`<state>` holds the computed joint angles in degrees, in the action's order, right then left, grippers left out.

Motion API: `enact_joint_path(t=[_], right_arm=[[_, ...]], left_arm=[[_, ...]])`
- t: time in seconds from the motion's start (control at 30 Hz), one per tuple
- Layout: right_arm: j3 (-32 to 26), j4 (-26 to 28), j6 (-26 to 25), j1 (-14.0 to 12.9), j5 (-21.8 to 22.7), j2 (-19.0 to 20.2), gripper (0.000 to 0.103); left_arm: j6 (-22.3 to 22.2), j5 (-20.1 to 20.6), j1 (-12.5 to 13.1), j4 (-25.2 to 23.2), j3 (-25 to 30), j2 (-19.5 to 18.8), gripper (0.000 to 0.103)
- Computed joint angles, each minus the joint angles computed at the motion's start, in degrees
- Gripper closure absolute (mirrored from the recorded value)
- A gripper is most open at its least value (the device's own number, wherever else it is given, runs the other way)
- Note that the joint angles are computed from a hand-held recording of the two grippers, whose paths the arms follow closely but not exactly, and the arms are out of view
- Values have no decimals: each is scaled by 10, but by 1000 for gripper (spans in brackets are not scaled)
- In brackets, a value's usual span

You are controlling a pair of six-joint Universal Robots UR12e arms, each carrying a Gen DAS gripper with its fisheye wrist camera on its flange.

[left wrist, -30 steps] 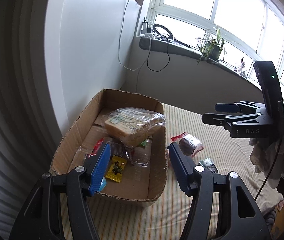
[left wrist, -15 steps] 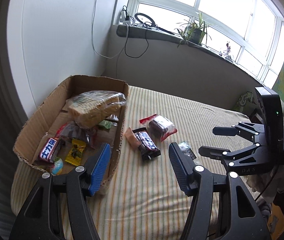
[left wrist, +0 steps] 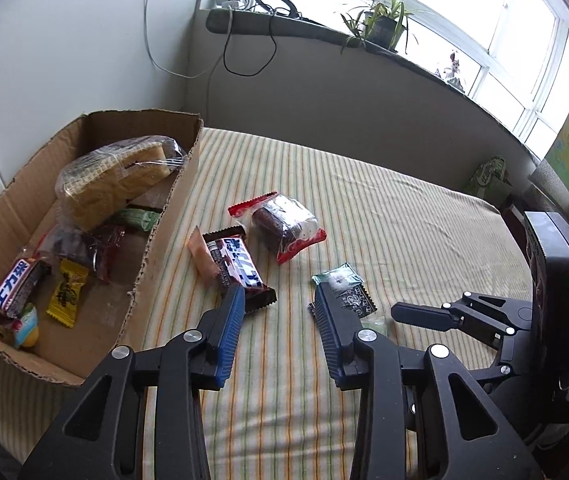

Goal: Organize snacks
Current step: 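Move the left gripper back to the second chocolate bar and grasp it, then lift the chocolate bar with the left gripper while the right grasps the clear green candy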

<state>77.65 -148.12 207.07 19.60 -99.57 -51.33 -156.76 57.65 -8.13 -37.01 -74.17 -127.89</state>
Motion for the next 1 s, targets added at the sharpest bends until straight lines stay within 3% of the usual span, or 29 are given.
enact_joint_path(t=[0.43,0.67,0.83,1.0], right_arm=[[-19,10,-3,5,-28,14,49],[-13,21,-19,3,-36,8,74],[-1,13,-25,3,-29,2,76],[21,-17,-22,0,-14,-7,77]], left_arm=[[-40,59,-14,3,26,-25,68],[-45,81,-22,10,41,-39,68],[-59,101,-30,23,55,-49,68],[-63,100,-28,38,52,-51,79]])
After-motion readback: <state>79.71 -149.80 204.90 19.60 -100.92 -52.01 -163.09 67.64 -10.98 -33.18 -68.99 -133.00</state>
